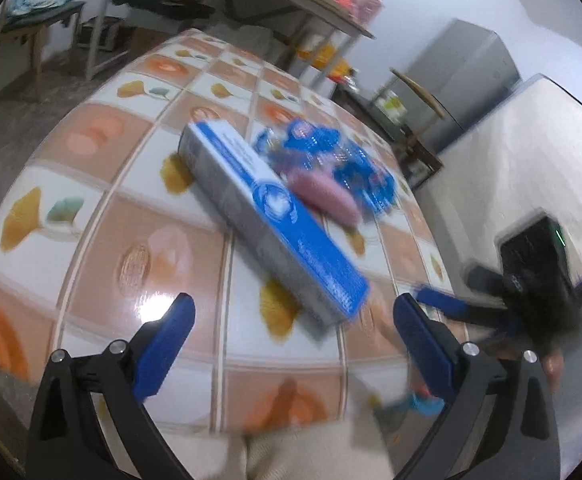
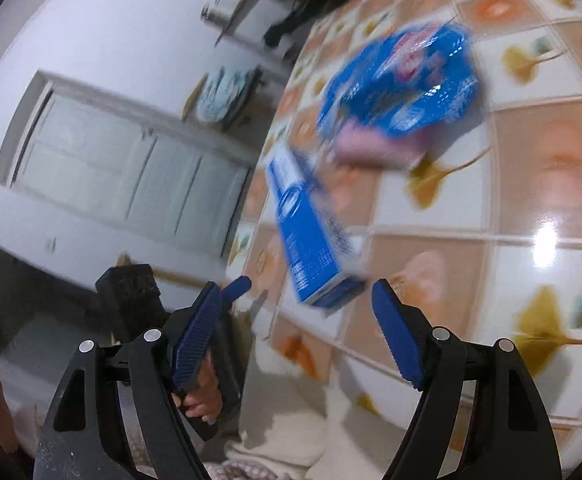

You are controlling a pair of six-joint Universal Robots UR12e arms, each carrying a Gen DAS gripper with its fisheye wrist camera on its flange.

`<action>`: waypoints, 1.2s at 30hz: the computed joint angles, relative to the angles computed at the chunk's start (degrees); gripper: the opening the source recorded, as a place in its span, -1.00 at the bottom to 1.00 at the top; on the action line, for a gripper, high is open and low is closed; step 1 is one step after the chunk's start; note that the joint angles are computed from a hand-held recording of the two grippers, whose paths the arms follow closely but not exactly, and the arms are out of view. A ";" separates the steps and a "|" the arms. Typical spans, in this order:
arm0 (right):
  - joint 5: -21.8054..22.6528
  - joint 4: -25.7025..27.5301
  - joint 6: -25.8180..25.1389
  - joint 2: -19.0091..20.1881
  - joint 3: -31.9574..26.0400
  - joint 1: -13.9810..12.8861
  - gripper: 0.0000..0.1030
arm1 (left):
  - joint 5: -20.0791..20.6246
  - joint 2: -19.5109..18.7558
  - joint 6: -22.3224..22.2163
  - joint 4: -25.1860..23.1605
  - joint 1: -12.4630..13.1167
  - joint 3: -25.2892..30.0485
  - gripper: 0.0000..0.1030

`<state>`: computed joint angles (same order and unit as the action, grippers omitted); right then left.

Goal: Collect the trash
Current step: 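Close the left gripper around the long blue-and-white box, then close the right gripper on the blue Yakult-printed plastic bag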

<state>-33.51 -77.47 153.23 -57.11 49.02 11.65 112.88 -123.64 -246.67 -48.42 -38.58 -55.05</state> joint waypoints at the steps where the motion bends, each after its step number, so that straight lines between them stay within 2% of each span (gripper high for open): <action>1: 0.35 -3.37 2.57 -0.72 1.82 -0.56 0.44 | 0.49 -0.73 -0.59 -1.82 0.31 1.40 0.89; 5: 0.15 -11.19 8.71 -2.54 6.26 -1.65 0.44 | 2.35 -5.39 -3.10 -14.02 1.67 10.27 0.89; 8: -2.31 -16.05 12.48 -3.23 8.00 -1.43 0.44 | 3.66 -8.00 -2.23 -19.18 2.18 14.72 0.89; 11: -5.66 -19.70 14.46 -3.27 8.27 -1.13 0.44 | 3.88 -8.45 -0.40 -19.17 2.26 14.95 0.89; 13: -8.77 -22.30 14.66 -3.32 8.12 -0.67 0.44 | 5.44 -8.81 1.65 -20.68 2.09 15.57 0.87; 15: -11.53 -24.58 14.66 -3.06 7.59 0.07 0.44 | 5.18 -7.78 4.20 -17.20 2.12 13.08 0.77; 18: -14.71 -26.42 14.17 -1.82 5.14 1.00 0.50 | 4.71 -6.46 6.40 -14.93 2.15 10.69 0.64; 23: -18.28 -26.79 16.61 1.96 -0.76 2.44 0.58 | -0.50 -3.19 8.96 -9.89 2.52 5.14 0.45; 30: -25.79 -23.28 24.19 10.80 -15.84 4.96 0.65 | -1.49 -0.88 9.11 -7.69 1.94 1.21 0.41; 33: -31.99 -21.66 22.54 15.29 -23.44 7.20 0.68 | -1.38 -0.81 9.17 -7.37 1.90 1.03 0.41; 36: -34.97 -18.73 20.08 18.55 -28.92 8.63 0.68 | -1.30 -0.82 9.33 -7.39 1.89 1.06 0.41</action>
